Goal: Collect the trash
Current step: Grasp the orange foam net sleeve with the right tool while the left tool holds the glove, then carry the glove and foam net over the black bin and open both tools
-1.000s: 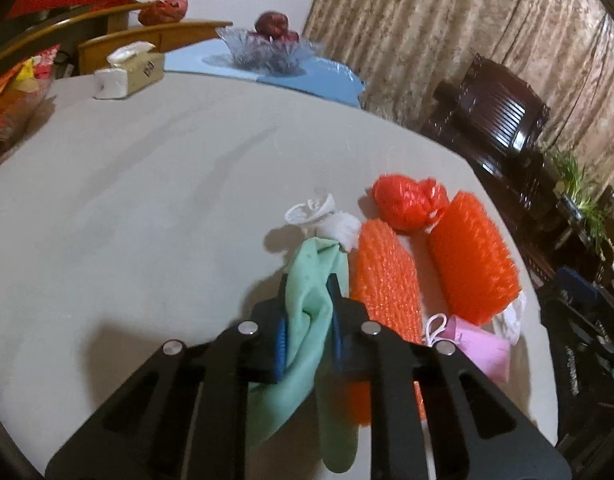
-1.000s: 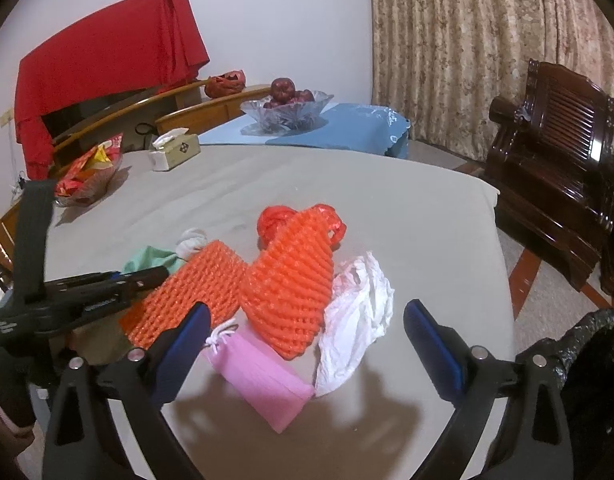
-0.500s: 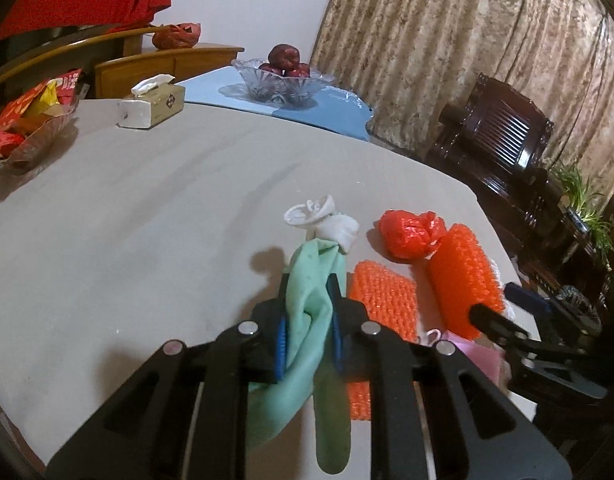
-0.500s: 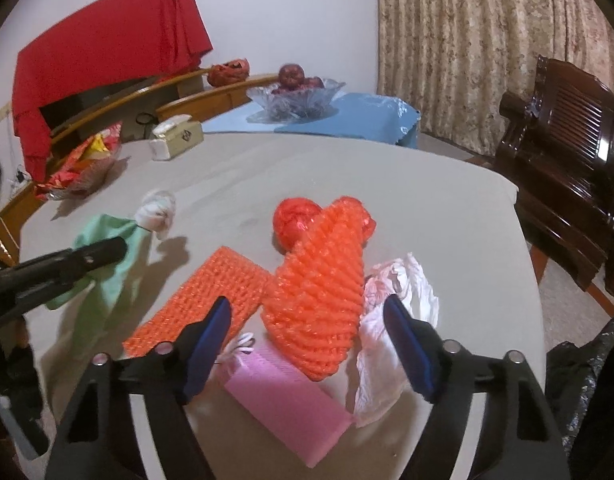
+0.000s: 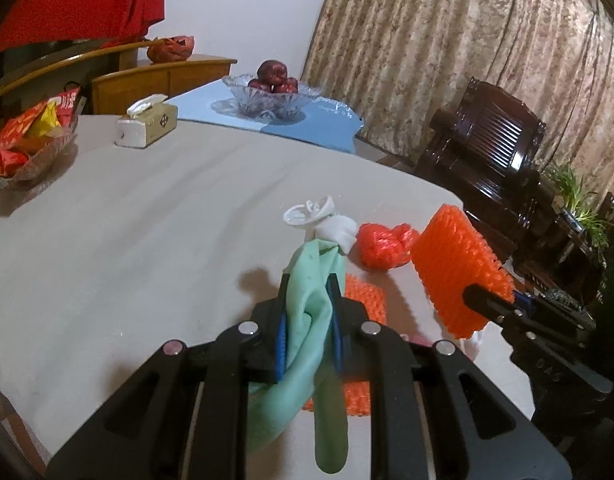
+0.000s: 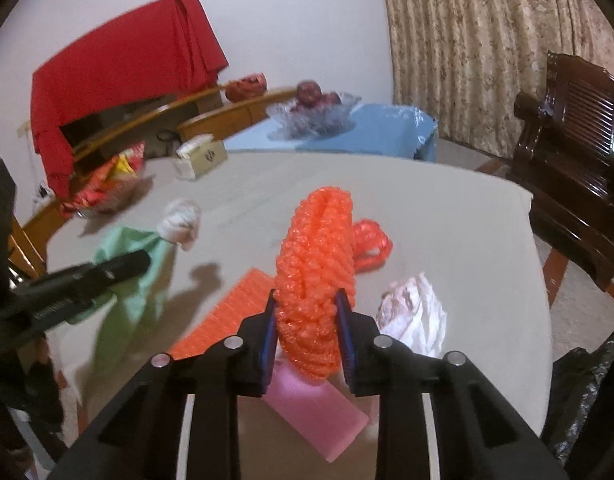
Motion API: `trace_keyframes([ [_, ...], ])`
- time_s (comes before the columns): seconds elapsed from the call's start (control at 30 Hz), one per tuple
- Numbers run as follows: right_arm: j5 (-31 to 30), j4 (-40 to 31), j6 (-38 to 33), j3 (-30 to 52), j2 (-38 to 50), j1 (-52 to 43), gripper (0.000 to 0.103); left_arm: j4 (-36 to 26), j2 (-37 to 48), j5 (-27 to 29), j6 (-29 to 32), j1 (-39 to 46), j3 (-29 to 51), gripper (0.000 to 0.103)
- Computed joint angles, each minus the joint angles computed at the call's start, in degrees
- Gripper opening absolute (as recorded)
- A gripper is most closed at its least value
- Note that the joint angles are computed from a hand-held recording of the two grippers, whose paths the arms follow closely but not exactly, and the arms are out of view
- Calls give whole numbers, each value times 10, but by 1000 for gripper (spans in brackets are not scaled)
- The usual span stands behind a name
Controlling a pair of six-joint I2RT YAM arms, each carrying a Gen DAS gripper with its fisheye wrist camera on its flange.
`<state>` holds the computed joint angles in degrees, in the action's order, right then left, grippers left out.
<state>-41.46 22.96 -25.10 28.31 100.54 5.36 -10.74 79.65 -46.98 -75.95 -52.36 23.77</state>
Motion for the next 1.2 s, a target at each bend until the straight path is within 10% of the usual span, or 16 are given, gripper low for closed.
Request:
trace_keyframes([
  [0.53,-122,-222,-135,29,-130,-199,27,-56,82,-41,34,-83,173,16],
  [1.2,-139,-436,-371,246,59,-536,27,102,375,76,260,-106,490,16],
])
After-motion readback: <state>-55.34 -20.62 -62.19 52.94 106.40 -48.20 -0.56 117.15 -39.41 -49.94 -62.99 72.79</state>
